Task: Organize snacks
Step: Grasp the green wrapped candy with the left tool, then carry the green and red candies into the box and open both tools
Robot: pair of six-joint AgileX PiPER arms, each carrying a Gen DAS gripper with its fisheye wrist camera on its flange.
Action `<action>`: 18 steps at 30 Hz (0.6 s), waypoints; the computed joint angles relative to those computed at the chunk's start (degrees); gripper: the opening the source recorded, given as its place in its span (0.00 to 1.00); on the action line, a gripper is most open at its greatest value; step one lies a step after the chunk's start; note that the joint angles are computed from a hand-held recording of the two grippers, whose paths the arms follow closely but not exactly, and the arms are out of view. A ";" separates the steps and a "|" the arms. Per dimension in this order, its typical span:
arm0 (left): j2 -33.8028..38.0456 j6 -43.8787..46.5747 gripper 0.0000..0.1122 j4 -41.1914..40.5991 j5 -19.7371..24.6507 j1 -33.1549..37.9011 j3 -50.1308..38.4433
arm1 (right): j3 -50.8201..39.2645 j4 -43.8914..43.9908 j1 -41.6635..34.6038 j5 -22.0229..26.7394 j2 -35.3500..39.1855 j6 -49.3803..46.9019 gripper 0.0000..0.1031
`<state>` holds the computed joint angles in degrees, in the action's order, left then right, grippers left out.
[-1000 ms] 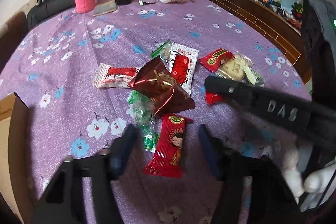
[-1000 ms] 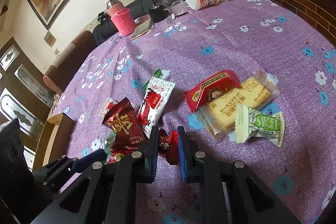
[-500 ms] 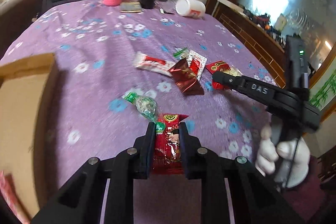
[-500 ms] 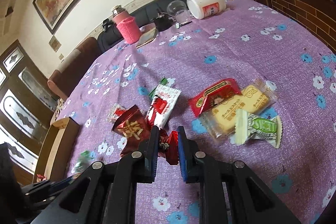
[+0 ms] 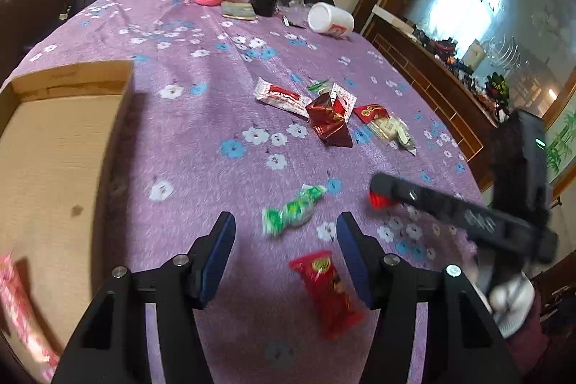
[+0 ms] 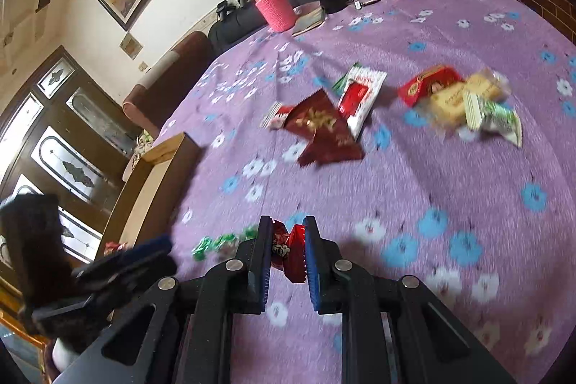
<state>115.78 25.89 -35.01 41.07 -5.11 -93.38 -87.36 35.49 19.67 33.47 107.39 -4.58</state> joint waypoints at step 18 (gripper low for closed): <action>-2.24 1.54 0.15 -0.05 -1.83 1.66 1.66 | -4.21 -8.24 4.93 3.33 -2.67 5.57 0.17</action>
